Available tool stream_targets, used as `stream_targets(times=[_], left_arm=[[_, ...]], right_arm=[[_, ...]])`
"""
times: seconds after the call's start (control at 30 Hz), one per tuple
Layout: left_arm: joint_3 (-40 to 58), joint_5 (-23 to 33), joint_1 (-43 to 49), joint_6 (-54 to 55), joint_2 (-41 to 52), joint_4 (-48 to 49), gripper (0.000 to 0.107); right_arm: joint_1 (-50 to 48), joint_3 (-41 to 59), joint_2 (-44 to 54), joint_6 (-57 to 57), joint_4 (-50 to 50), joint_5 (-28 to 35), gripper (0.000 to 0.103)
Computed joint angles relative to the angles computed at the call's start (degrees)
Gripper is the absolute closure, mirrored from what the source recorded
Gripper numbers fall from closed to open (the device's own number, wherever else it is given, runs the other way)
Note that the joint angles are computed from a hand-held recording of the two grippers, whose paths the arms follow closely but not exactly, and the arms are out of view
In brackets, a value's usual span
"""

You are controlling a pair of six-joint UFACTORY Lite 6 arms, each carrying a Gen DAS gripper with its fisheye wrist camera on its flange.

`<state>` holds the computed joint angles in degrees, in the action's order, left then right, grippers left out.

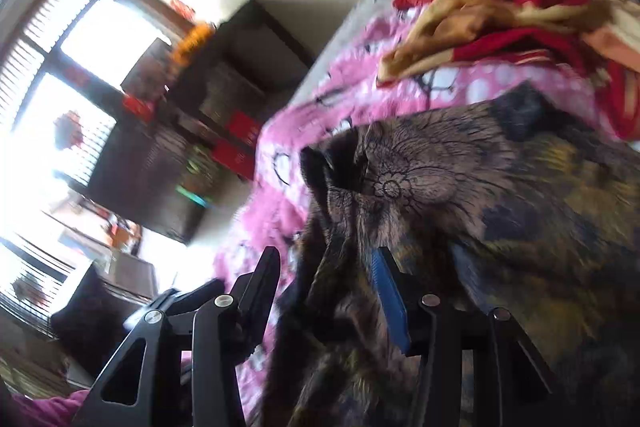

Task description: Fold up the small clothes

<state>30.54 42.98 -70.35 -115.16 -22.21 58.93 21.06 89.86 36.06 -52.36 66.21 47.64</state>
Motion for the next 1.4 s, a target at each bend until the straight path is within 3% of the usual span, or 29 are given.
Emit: stream_targets(times=[0.17, 0.3, 0.4, 0.5, 0.53, 0.57, 0.63, 0.73, 0.83, 1.0, 1.03, 1.07, 1.1, 1.13, 1.2, 1.3, 1.4], left_arm=[[6.26, -9.85, 11.19, 0.18, 10.34, 5.89, 0.028], [12.9, -17.99, 20.26, 4.54, 19.91, 5.36, 0.03], [16.47, -23.58, 24.27, 13.09, 25.26, -2.16, 0.041], [18.55, -21.95, 24.02, 16.85, 28.03, -5.47, 0.072], [19.06, -20.28, 23.44, 17.52, 28.14, -5.87, 0.092], [19.07, -19.09, 23.06, 18.66, 27.41, -6.76, 0.097], [16.3, -20.22, 23.06, 19.43, 22.19, -7.44, 0.097], [13.71, -16.08, 20.69, 19.96, 15.06, -6.41, 0.105], [10.67, -13.47, 20.55, 20.85, 8.05, -7.17, 0.105], [7.66, -15.21, 23.95, 23.0, 3.43, -9.99, 0.104], [7.42, -16.78, 24.47, 22.09, 3.41, -9.26, 0.097], [7.67, -18.32, 24.8, 21.7, 4.11, -8.63, 0.075], [9.4, -19.36, 24.75, 22.4, 6.91, -8.69, 0.062], [10.76, -19.63, 24.59, 22.14, 9.13, -8.05, 0.041], [13.8, -19.8, 24.29, 18.46, 14.59, -3.78, 0.039], [17.27, -23.08, 26.33, 21.02, 20.91, -5.39, 0.04], [20.59, -23.5, 25.9, 21.97, 25.71, -3.23, 0.06]], right_arm=[[-12.1, -26.61, -25.84, -9.98, 1.05, 1.38, 0.052], [-27.42, -42.21, -42.07, -12.22, -2.89, 8.77, 0.052], [-41.99, -49.66, -49.26, -14.44, -5.79, 18.17, 0.052], [-54.29, -52.81, -51.71, -17.42, -9.1, 25.23, 0.052], [-57.17, -53.81, -52.05, -18.58, -9.69, 26.75, 0.052], [-59.79, -54.28, -52.85, -18.8, -10.69, 28.63, 0.052], [-62.6, -54.67, -52.82, -18.63, -11.73, 29.94, 0.052], [-64.27, -54.23, -52.08, -18.55, -11.87, 30.97, 0.052], [-63.12, -53.5, -52.72, -18.4, -10.66, 29.91, 0.052], [-59.58, -52.68, -54.43, -16.58, -8.87, 26.27, 0.052], [-58.58, -52.71, -54.57, -16.32, -8.81, 25.96, 0.052], [-58.05, -52.94, -54.63, -16.25, -8.78, 25.77, 0.051], [-57.17, -53.29, -54.75, -15.96, -8.81, 25.43, 0.051], [-56.58, -53.66, -54.77, -15.88, -8.82, 25.09, 0.051], [-55.65, -54.55, -54.78, -15.7, -8.98, 24.55, 0.051], [-55.69, -55.54, -54.51, -16.13, -9.38, 24.71, 0.05], [-56.59, -56.03, -54.14, -16.78, -10.3, 24.81, 0.049]])
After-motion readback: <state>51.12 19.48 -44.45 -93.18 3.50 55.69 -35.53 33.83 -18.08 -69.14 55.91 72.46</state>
